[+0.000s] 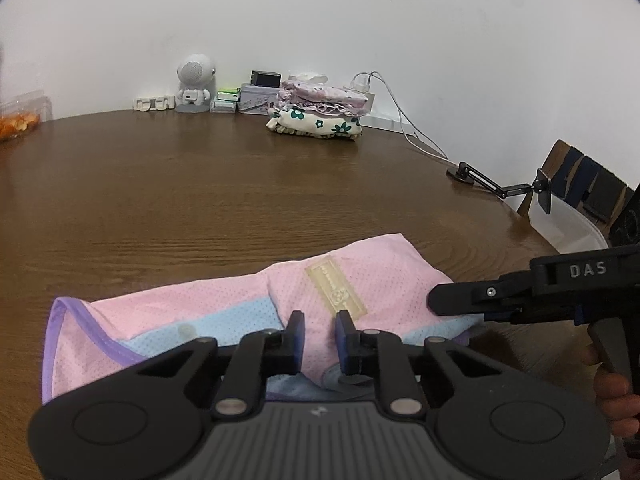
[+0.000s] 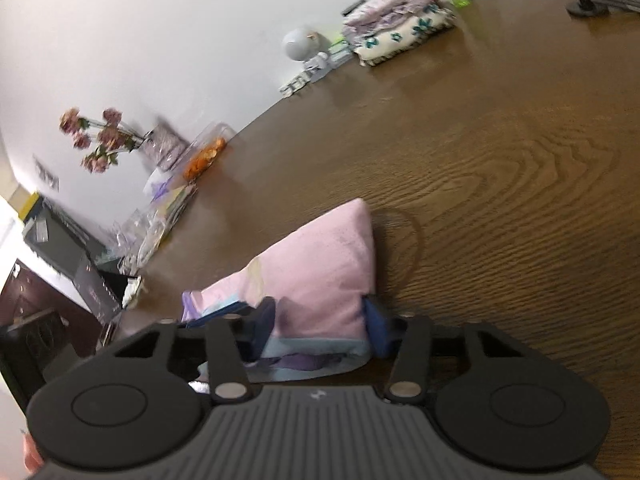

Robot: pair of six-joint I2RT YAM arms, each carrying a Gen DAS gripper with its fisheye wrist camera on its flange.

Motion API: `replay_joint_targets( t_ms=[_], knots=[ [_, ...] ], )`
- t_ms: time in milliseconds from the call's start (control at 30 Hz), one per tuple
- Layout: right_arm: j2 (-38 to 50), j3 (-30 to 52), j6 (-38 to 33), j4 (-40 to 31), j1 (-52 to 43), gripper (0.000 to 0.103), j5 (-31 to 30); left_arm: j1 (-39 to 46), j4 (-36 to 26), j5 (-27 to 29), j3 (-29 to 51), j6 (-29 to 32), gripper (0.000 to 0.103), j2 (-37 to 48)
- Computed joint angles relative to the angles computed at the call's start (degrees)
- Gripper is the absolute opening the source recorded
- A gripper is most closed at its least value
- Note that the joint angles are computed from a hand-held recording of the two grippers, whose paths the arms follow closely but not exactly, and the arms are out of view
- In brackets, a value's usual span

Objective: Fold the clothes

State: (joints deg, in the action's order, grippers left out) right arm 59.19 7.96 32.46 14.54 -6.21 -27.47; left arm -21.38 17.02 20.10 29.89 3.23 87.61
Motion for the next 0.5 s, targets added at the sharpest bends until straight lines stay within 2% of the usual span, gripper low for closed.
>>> replay_joint_targets(
  t_ms=[67,233,367,500],
  knots=[
    [1.2,-0.2,0.4,1.3,-1.0,0.039,-1.4,0.3,0.1,0.5,0.2,-0.1,0.016,0.3],
    [0.1,0.4,0.1,0.0,0.0,0.02,-0.2,-0.3,0.0,0.2,0.6,0.1,0.016,0.7],
    [-6.4,4.0,-5.3,-10.8,0.8,0.017,3.9,-2.9,0.1,0.3,3.1,0.0,0.016,3.2],
    [-13.4,11.0,-15.2,-25.8,2.2,0.016,12.9,-8.5,-0.1,0.3,8.9,-1.3,0.016,8.6]
  ],
)
